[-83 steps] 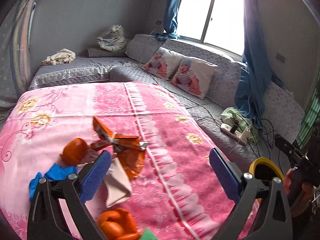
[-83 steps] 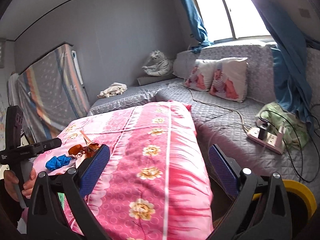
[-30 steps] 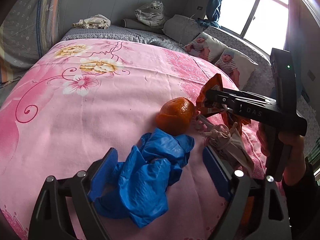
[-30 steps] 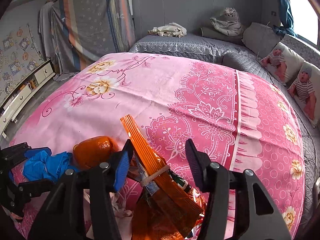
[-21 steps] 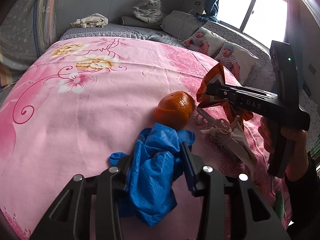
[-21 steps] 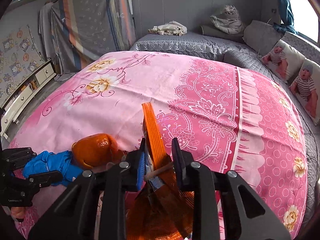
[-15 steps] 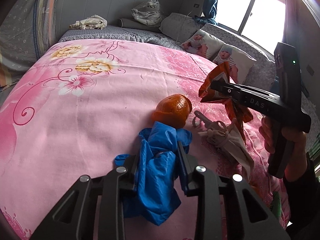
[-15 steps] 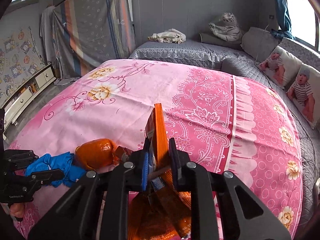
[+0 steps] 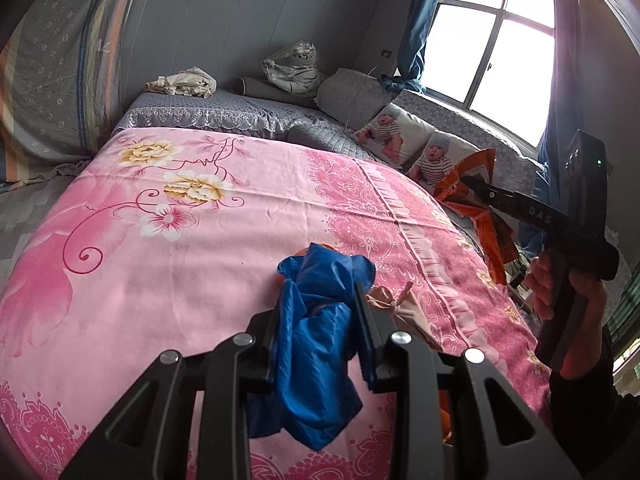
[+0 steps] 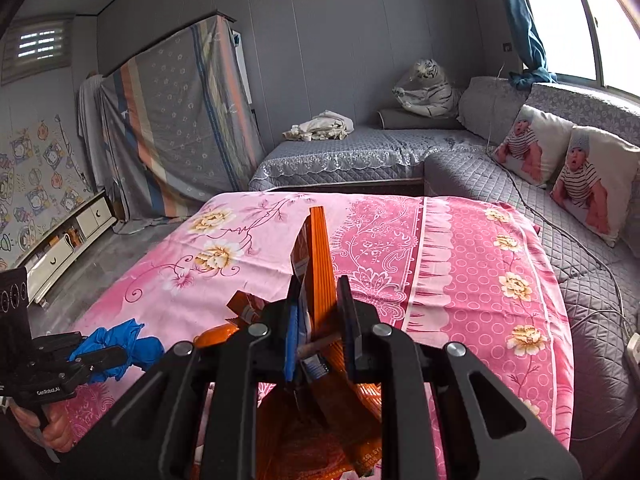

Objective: Collect trash

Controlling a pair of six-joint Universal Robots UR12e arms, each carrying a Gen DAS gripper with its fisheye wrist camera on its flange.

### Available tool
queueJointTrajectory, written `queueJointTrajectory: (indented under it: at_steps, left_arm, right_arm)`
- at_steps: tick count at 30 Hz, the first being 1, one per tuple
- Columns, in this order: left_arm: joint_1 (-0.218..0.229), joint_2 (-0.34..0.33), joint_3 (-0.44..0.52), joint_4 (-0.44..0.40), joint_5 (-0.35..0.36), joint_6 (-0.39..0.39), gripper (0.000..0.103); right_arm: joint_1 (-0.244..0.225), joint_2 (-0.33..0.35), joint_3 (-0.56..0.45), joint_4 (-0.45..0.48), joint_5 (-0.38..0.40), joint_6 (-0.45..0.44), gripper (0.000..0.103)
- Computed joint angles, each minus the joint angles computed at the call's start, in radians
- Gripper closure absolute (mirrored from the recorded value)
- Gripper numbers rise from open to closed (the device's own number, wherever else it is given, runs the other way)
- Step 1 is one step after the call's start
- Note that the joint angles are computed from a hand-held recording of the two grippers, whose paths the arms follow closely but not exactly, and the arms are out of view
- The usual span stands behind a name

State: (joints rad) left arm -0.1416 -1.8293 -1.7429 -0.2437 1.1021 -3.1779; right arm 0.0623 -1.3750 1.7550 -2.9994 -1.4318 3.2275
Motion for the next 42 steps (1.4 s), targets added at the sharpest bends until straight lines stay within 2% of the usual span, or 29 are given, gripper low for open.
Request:
queueJointTrajectory:
  at_steps: [5,8,11,14,25,28,42]
  left_arm:
    - [-0.008,0.026,-0.026,0.018,0.011,-0.021,0.075]
    - [-0.012,0.039,-0.04,0.021,0.0,-0.032,0.075]
    - [-0.025,0.054,-0.053,0.028,0.02,-0.03,0.075]
    - [-0.034,0.065,-0.059,0.028,-0.001,-0.018,0.075]
    - [-0.079,0.091,-0.067,0.043,-0.029,-0.002,0.075]
    - [-0.096,0.097,-0.068,0.039,-0.015,-0.004,0.075]
    - [-0.173,0.102,-0.044,-0.04,-0.019,0.06,0.075]
  right_arm:
    - [-0.016,-0.056,0.048,0.005,0.029,0.027,0.086]
    - [-0.02,-0.093,0.084,0.007,0.022,0.014,0.086]
    - [-0.026,-0.133,0.124,0.009,0.021,0.006,0.087]
    - [-0.039,-0.175,0.159,0.031,0.045,0.003,0.086]
    - [-0.065,-0.319,0.287,0.008,-0.039,0.007,0.086]
    - [-0.076,-0.345,0.313,0.001,-0.066,0.022,0.086]
    - [-0.162,-0.438,0.414,-0.014,-0.046,0.113,0.086]
